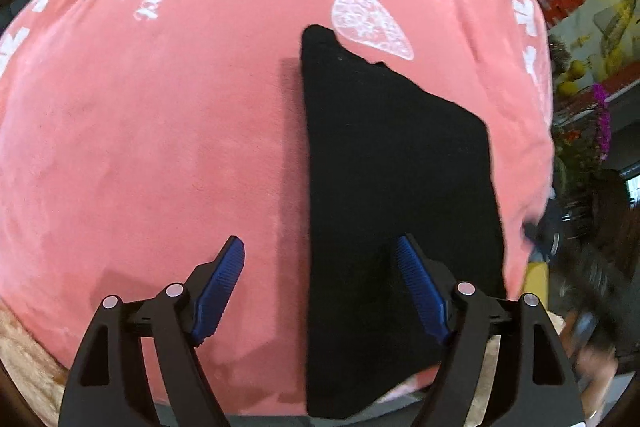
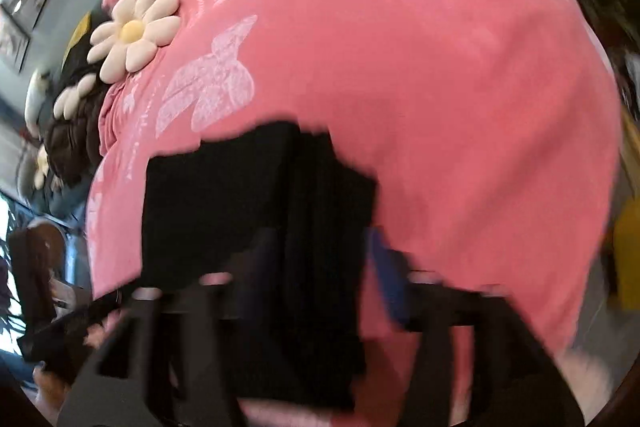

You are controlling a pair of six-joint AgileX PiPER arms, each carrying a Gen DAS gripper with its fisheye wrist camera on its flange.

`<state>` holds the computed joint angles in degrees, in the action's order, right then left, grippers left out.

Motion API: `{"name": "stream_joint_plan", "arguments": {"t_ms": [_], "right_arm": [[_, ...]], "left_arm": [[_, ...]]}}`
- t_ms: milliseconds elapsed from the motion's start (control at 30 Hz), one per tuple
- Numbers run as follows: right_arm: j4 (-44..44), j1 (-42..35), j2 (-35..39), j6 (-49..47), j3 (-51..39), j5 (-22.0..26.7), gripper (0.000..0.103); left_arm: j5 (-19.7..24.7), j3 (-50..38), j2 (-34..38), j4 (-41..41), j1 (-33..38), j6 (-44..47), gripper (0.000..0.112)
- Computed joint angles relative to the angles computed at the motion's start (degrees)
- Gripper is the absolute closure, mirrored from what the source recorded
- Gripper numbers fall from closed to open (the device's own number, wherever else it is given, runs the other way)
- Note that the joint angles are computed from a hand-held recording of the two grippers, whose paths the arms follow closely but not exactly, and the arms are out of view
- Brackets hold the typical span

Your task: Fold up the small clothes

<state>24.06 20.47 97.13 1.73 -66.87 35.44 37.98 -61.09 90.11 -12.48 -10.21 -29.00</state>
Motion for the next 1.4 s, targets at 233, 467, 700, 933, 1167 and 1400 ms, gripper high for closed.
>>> {"name": "stream_joint_plan", "arguments": {"t_ms": [233, 467, 700, 933, 1167, 1400], "right_arm": [[0.6, 5.08, -0.19, -0.19, 2.65, 2.34, 0.092], [-14.11, 5.43, 2.48, 11.93, -0.09, 13.09, 0.084], [-7.36, 0.9, 0.32, 7.34, -3.28, 4.21, 0.02], [9.91, -2.39, 16.85, -5.17, -13.62, 7.36, 0.06], [9.65, 2.46, 11.7, -7.42, -18.93, 3.46, 0.08], [4.54, 3.4, 15.79, 3.29, -18.14, 2.18, 0.052]], "left_arm": [[-0.89, 2.85, 3.66, -18.18, 1.67, 9.22, 0.059], [4.32, -0.33, 1.31, -7.6, 1.33, 1.94, 0.05], [3.88, -2.88, 2.58, -6.76, 2.78, 0.73, 0.042], [-0.75, -4.32, 11.23, -28.3, 8.12, 17.7, 0.047], [-3.34, -4.12, 3.63, -28.2, 11.83, 25.96, 0.084], [2.06, -5.07, 5.16, -11.48, 12.35, 13.6, 0.05]]}}
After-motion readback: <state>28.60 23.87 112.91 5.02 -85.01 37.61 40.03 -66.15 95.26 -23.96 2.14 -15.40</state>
